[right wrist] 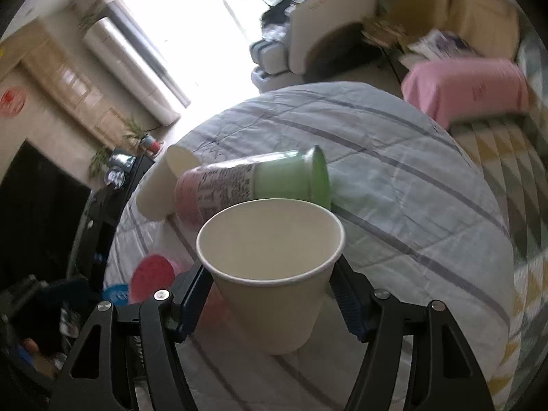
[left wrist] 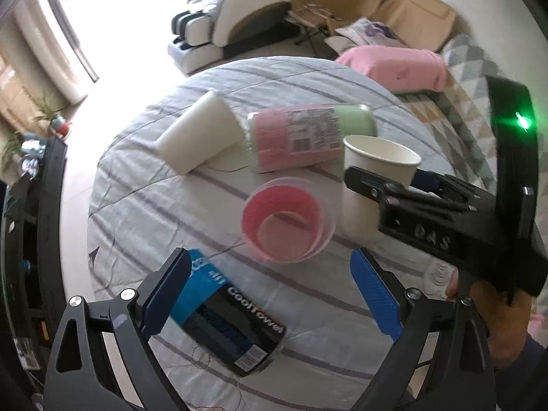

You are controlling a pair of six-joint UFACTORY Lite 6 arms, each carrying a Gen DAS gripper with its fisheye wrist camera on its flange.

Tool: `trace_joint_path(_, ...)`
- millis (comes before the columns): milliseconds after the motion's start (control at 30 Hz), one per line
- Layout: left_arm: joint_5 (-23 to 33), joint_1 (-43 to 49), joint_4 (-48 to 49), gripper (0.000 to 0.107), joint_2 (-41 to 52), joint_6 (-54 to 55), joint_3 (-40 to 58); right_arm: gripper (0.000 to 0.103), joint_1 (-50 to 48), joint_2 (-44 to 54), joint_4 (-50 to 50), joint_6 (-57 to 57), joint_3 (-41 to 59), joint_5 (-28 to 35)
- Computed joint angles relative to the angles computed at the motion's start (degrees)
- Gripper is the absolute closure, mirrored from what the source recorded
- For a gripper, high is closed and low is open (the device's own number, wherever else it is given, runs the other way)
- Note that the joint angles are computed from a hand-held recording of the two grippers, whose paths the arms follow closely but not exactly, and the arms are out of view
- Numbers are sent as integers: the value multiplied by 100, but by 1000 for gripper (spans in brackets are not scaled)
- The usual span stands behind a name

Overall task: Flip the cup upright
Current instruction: 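Rotate the white cup rim-up and lower it beside the pink cup, then open the right gripper to release the upright white cup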

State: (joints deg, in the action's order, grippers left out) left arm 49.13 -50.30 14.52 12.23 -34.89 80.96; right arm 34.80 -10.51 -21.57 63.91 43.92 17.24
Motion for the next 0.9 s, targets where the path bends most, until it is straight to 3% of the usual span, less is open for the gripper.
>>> trace_joint_path(200, -507, -69, 503, 12, -434, -718, -775, 35, 613, -207, -2316, 2058, -293, 149)
trace_joint_path(467, -889, -447, 1462, 12, -859, -1614, -1570, 34, 1290, -541, -3391, 3458, -663, 672)
trace_joint_path(700, -1329, -707, 2488, 12, -1502, -2800, -2452, 27, 1925, -571, -4339, 4515, -864, 1259)
trace_joint_path(900, -976, -1478, 3952, 12, -2144, -4616, -3204, 23, 2920, -646, -4816, 5299, -1004, 2219)
